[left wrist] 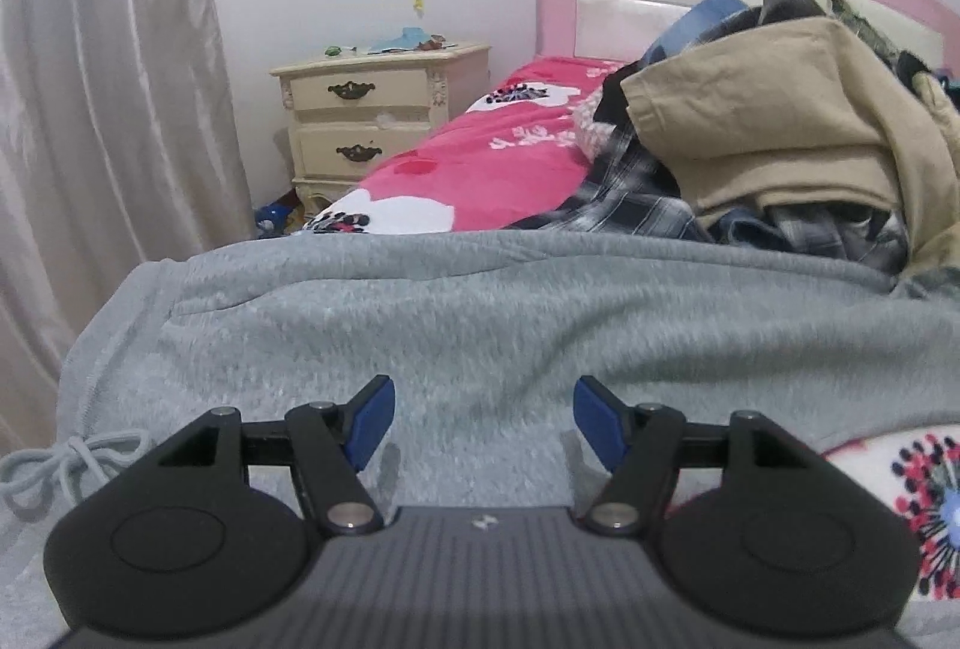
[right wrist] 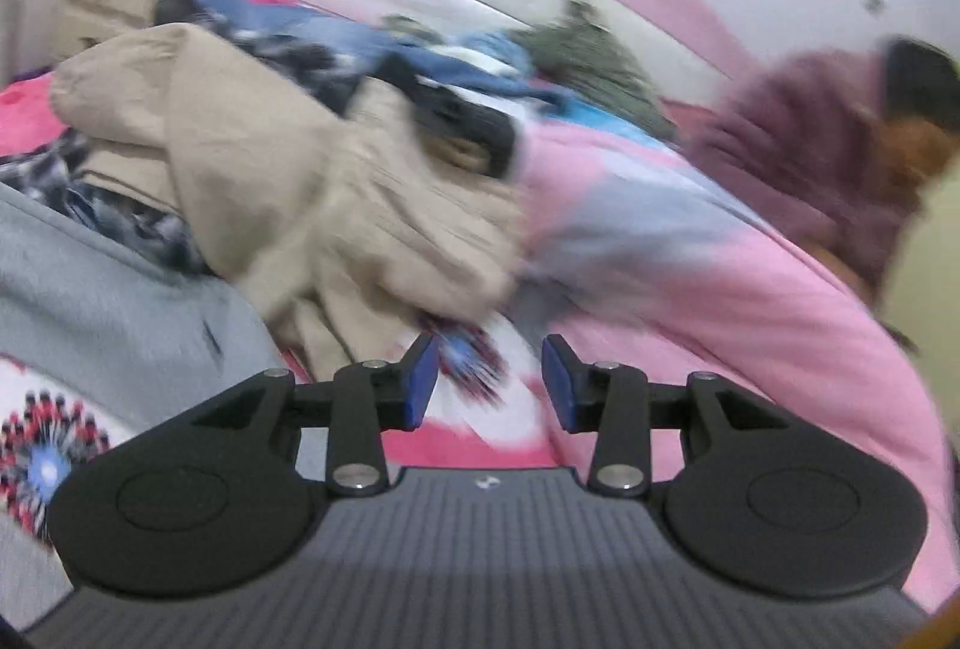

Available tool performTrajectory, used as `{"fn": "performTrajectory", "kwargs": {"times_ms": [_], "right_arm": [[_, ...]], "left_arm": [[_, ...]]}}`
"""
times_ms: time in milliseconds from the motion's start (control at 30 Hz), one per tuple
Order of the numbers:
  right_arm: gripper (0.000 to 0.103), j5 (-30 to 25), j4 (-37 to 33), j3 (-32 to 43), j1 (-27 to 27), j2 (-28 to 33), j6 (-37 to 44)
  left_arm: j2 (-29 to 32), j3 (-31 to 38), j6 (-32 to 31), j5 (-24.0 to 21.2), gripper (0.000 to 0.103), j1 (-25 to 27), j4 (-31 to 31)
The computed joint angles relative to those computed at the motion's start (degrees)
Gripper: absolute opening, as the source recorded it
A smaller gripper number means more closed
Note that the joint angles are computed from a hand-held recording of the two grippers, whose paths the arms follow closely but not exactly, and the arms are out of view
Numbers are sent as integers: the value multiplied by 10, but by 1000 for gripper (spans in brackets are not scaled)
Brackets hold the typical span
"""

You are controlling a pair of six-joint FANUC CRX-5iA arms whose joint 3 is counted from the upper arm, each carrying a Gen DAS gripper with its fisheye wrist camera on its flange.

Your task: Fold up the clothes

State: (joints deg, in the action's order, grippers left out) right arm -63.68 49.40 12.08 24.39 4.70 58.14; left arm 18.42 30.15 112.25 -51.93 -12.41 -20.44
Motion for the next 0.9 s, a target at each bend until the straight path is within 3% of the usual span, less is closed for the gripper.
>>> {"fn": "performTrajectory", "kwargs": {"times_ms": [133,300,467,633,700,800,833,900], "right_arm": [[37,-68,38,-1,40,-34,-24],[48,-134,-15,107,76,15,48],[59,-115,-128,132,78,38,165],[60,-106,-264,103,38,70,273],[60,-88,-280,87,23,88,316],[54,-63,-290,68,-1,108,353],[35,-71,-310,78,-14,117,358],[18,-78,-349,95,-39,126,366]], "left_arm": [[0,-14,-2,27,67,16,46],[4,-39,-28,76,67,33,137],[-4,-38,-38,77,67,10,79],[-10,-34,-48,70,67,-14,29],[-13,-31,-52,72,67,-33,-13],[-17,-35,-62,87,67,-66,-82],[-19,-40,-66,98,67,-77,-102],[-21,-53,-86,135,67,-91,-109]]}}
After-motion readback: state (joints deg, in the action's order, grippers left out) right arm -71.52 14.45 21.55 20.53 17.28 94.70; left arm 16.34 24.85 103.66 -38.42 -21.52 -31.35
